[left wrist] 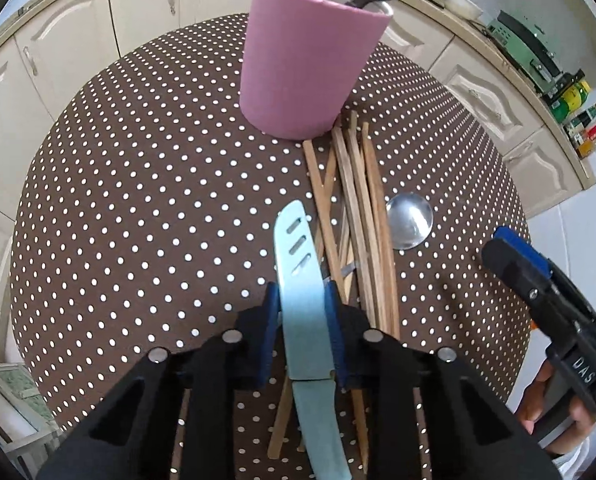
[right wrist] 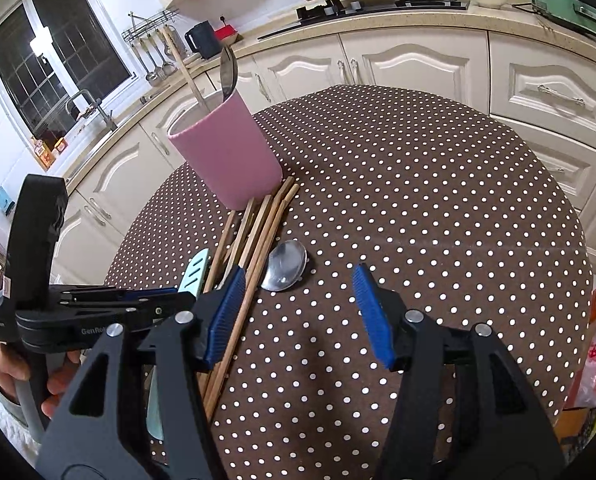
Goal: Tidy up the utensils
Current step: 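Grasp the light blue knife by its handle with the left tool, then hold the knife in the left tool while the right tool grasps a wooden chopstick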
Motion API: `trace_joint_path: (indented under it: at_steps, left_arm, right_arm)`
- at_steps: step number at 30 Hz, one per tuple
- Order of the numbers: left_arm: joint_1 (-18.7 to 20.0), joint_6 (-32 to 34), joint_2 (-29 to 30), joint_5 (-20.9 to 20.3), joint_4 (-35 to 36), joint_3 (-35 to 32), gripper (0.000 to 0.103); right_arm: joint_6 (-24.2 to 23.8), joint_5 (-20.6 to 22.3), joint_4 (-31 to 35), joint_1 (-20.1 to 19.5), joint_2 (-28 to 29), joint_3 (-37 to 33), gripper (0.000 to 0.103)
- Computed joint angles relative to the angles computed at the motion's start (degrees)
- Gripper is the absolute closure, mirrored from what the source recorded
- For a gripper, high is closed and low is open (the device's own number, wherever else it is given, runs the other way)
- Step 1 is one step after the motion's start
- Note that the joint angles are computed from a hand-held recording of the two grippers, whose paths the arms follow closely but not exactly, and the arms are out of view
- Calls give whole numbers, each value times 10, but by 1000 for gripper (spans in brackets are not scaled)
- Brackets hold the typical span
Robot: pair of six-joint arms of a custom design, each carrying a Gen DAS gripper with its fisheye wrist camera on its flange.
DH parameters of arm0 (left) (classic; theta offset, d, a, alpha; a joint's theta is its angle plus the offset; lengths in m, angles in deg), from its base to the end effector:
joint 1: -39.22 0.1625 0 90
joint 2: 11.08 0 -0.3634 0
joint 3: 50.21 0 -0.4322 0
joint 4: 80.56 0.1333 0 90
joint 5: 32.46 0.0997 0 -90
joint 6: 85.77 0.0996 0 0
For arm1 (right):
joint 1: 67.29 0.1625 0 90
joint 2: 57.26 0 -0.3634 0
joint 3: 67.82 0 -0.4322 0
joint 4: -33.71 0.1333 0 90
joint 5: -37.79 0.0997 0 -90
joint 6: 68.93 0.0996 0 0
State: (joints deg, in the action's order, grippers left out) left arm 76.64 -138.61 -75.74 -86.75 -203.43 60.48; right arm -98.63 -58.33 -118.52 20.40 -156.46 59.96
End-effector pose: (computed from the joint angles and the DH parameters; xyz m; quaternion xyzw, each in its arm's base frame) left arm -0.3080 -0.4767 0.0784 0.0330 0.9456 -0.1762 0.2713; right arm 0.1041 -0.4639 0.2873 0.2113 -0.9323 0.2637 0.1288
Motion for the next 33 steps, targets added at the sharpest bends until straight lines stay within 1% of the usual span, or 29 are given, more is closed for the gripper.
trace_joint_path:
  at_steps: [3,8,10,11,14,15,17,18,19,21,26,28,30,33]
  left_arm:
    - [-4,-2,-25,4,-20,24,92]
    - [-7,-1,-41,15,-29,37,95]
    - [-7,2,-47,10,-38,43,95]
    - [-7,4,-55,7,-42,49,95]
    - [-8,0,-62,4,-39,51,96]
    - [-9,-2,-63,5,-37,51,96]
    - [-13,-4,-67,7,-39,57,97]
    - [-14,-5,-67,9,-42,58,97]
    - [-16,-6,-54,12,-46,50,97]
    - [-19,-8,-55,18,-44,50,97]
    - [-26,-19,-61,37,-26,46,97]
    - [-27,-24,-62,45,-9,43,98]
    - [-31,-37,-59,60,24,33,97]
    - [-28,-44,-55,62,41,26,98]
  right_arm:
    - [-1,-5,3,6,4,-2,47]
    - [3,-25,9,21,25,-15,47]
    - [6,-37,9,28,39,-22,47]
    - [8,-41,15,30,47,-28,47]
    - [32,-55,45,37,72,-55,47]
    - [39,-53,59,38,79,-65,49]
    - [54,-63,82,46,94,-83,65]
    - [63,-61,98,48,102,-93,70]
    - [68,-62,108,50,106,-98,71]
    - [77,-76,125,59,124,-113,75]
    - [104,-110,153,80,166,-146,76]
    - [113,-126,159,87,180,-157,76]
    - [120,-143,166,93,194,-168,76]
    - [136,-164,175,105,220,-182,76]
